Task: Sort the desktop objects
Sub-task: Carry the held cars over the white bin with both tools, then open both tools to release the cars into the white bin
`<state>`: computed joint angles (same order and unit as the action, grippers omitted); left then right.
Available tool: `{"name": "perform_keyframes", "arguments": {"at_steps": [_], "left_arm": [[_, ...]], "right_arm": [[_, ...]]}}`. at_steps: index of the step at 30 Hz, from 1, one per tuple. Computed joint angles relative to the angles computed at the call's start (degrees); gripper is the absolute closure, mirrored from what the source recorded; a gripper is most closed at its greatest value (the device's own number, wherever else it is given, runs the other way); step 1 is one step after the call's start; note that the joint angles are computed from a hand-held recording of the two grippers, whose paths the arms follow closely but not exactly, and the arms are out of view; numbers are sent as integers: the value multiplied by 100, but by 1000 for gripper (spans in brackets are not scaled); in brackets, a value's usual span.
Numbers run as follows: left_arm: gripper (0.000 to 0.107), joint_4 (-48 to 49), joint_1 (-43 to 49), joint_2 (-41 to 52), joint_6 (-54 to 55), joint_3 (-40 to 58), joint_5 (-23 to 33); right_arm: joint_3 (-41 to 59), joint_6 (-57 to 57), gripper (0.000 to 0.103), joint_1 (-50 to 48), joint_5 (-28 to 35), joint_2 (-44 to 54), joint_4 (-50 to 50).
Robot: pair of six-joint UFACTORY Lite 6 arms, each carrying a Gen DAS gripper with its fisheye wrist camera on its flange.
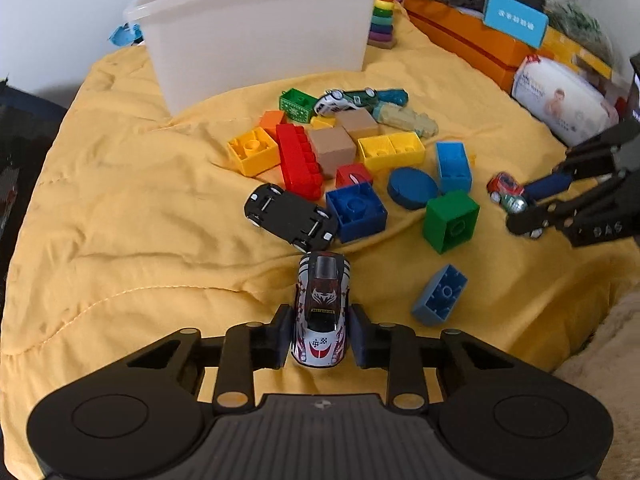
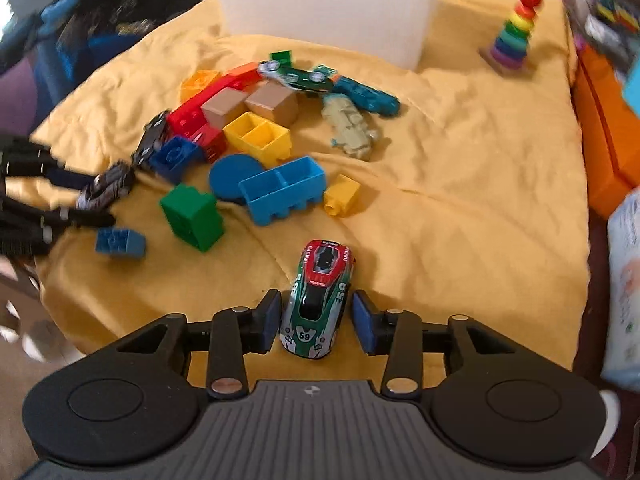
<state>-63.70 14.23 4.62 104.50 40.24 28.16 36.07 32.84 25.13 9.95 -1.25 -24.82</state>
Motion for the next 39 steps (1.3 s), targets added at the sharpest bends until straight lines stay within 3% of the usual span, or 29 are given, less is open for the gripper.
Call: {"name": "perform_keyframes", "arguments": {"at_steps": [2,6,12,16,20,25,27,29,32,33,34,39], "left_arm": [[74,244,22,-117,-243,64,106],[74,485,94,-604,-652,336,575],[74,-132,-124,-531,-709,1622,975],[74,-642,-571,305,-673,3062,621],[74,-984,-1069,1331,-617,4414,35],[74,-383,-1540,2845,-1840,6194,-618],[74,560,-1627,3456,-2934,6878,-619],[74,1303,-1614,3945,-3902,7452,-281],[73,2010,-1697,4165,-4547,7583,-239],[66,2067,-1713,4148,-4618,7486,-320],[58,1972,-1704,4071,-4525,7297,-420],[54,1000,-1545,3549,-3576,6573,-550]], "right_arm": [[59,287,67,63,40,34,-301],[267,-305,70,-7,226,-85,167],[1037,-955,70,-386,326,-265,434],[2164,-1241,70,-642,208,230,312],[3682,-1992,70,-929,0,1169,1022],[5919,-1415,70,-983,324,2875,591],[6622,-1265,70,-992,529,3460,510],[7357,-1358,70,-1007,850,4043,757],[7944,-1457,68,-1024,1166,4560,998],[7972,-1472,68,-1017,1216,4603,1055],[7928,-1461,68,-1003,1243,4584,1083],[7404,-1370,68,-923,1041,4190,956]]}}
